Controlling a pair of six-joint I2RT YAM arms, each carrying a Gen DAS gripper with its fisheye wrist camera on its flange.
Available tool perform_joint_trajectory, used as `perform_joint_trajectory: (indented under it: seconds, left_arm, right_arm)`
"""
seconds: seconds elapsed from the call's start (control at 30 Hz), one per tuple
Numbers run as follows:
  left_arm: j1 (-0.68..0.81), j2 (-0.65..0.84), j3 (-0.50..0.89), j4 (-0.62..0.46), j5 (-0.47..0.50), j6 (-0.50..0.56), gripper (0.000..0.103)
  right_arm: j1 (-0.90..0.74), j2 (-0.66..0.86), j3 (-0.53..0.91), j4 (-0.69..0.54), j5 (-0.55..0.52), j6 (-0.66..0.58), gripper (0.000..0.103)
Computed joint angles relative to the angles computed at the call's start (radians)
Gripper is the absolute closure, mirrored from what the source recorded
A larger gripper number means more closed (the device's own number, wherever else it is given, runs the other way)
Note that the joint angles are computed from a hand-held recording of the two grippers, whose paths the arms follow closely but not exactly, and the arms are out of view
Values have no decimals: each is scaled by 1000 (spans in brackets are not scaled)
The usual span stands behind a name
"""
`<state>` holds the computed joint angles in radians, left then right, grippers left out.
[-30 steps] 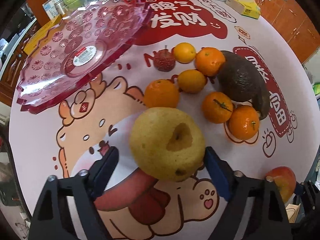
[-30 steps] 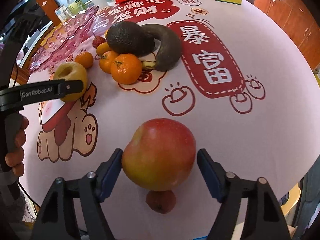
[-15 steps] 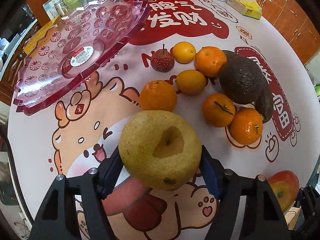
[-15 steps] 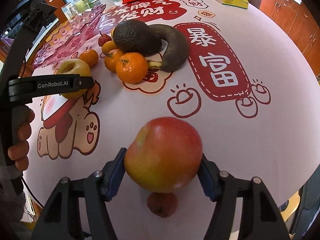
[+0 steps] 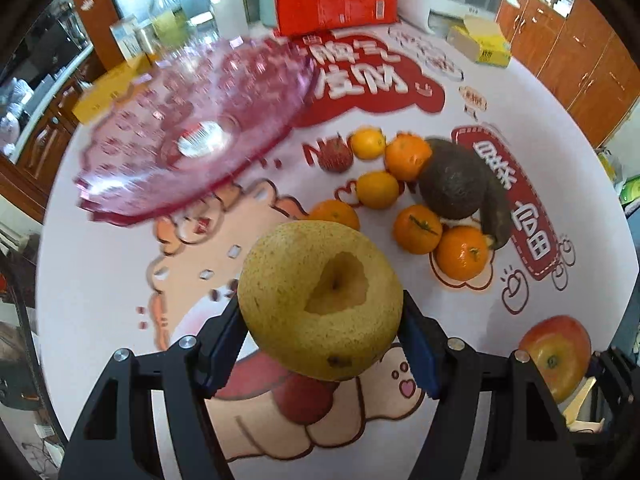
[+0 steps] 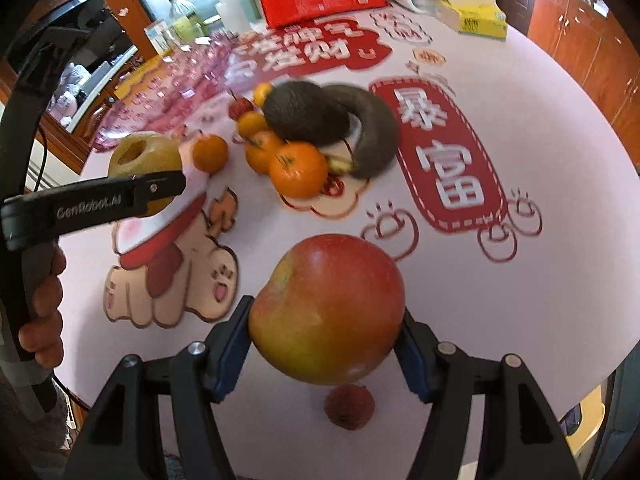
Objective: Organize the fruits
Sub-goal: 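Carry the pear and apple over the pink glass bowl with both tools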
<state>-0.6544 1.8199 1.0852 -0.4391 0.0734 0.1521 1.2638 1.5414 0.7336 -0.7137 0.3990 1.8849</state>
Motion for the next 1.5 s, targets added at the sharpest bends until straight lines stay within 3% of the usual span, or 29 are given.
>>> perform_joint_trajectory:
  seconds: [0.17,0.37,0.7,0.97,1.2,1.5]
  left_arm:
    - [61,-134,16,-69,4,49,34]
    - [176,-238,117,-162,31,113,33]
    - [295,-204,348,-205,31,196,33]
    - [351,28,615,-267,71,179,33]
    - [372,283,820,-304,123,164,33]
    - [337,588,1046,-366,103,194,33]
  right_arm:
    - [-34,-47,118,-142,75,-88,38]
    - [-118,-67,323,-288,179,-291,38]
    - [-355,-8,641,-267,221,-733,38]
    - [-553,170,796,-148,103,-952,38]
    - [-668,376,848,-55,-28,-1025,38]
    - [-734,616,884,50,-177,-1115,38]
